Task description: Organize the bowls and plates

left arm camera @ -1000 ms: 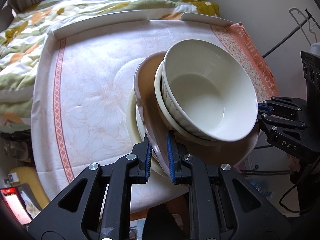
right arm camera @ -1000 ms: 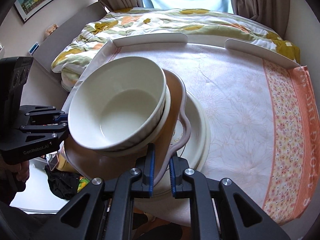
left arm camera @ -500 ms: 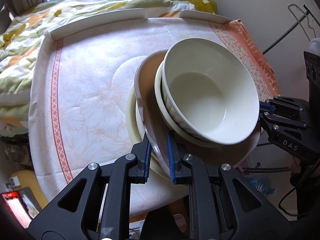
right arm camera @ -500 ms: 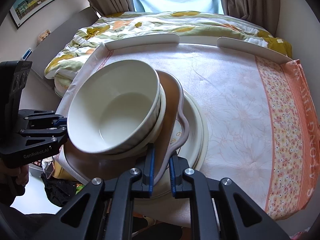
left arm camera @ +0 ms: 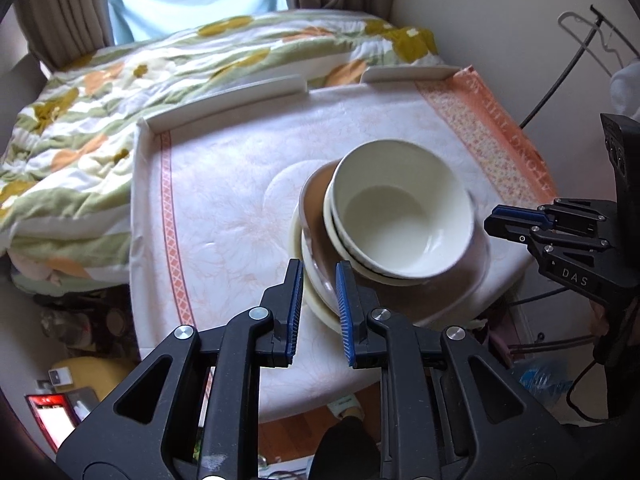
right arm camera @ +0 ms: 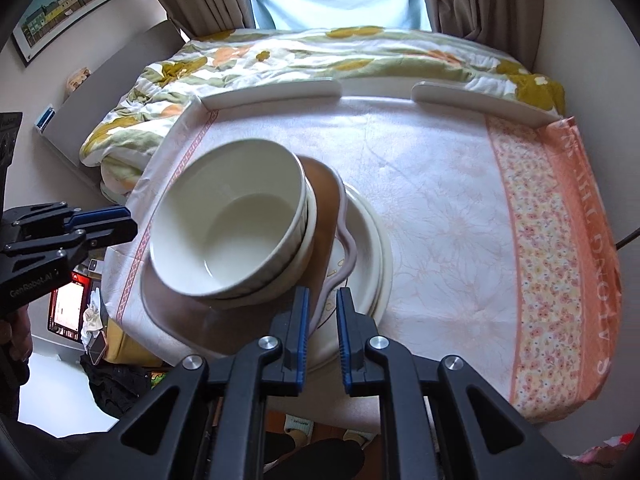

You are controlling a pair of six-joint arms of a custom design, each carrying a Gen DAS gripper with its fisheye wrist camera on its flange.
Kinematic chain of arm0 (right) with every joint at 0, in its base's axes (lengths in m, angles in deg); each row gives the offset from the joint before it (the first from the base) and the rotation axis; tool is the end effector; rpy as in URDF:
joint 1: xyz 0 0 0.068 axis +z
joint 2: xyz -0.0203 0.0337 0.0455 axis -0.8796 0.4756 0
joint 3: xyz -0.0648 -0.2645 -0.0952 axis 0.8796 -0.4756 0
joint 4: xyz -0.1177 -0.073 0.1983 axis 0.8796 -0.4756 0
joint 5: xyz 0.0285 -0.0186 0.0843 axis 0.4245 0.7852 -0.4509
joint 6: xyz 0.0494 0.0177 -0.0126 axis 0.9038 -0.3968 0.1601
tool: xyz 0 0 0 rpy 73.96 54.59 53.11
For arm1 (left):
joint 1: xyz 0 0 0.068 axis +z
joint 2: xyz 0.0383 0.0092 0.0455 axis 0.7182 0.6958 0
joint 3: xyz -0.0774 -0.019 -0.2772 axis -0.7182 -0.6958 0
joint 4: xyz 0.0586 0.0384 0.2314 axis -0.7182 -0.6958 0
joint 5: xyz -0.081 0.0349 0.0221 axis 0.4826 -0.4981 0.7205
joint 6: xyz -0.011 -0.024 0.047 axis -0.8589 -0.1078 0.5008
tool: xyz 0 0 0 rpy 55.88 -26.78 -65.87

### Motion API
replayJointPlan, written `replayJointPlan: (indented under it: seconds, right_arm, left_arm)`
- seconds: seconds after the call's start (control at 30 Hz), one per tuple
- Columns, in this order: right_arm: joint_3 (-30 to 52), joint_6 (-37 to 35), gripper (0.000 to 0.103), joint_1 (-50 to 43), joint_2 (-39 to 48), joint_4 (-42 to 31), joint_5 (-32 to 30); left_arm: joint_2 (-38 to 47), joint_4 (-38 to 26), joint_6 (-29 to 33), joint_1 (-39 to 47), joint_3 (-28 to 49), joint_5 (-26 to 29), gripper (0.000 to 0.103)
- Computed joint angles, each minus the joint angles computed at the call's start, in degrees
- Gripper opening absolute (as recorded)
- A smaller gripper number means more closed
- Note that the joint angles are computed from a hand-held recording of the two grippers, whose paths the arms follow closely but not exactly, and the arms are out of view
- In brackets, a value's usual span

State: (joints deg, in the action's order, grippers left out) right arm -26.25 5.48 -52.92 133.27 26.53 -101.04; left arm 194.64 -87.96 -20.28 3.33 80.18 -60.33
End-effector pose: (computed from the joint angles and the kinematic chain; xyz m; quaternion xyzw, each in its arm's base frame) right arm 0.3443 0.0656 0.1263 -0.2953 0.9218 0.1596 0.1939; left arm 0.2849 -0.2480 0.1647 -0.0521 0.9676 -0.0393 0.2439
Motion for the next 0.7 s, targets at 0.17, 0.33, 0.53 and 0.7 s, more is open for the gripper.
replayJointPlan:
  seconds: [0.17,0.33,0.53,0.7]
  right_arm:
    - [-5.9,0.9,0.021,-2.3,-12.3,1.0,-2.0]
    - [-10.5,3.7,0.103,-5.2,-25.8,2.1,-4.8]
    - [-11.1,5.5,0.103,-8.9,-37.3,1.2,-4.9]
    - [-11.6,6.6,0.103,-12.1,-44.8,-0.2,-7.6]
  left_arm:
    - [-7.8,-2.1,-5.5,-7.9,-1.5,-15.1,0.101]
    - [-12.3,-12.8,-15.8,-16.3,3.5,-29.8,0.103]
    - [-8.1,-37.8,-37.6,-25.0,18.9,-43.7,0.103]
    - [-0.2,-59.8,-51.7,-29.2,34.7,-48.3,0.103]
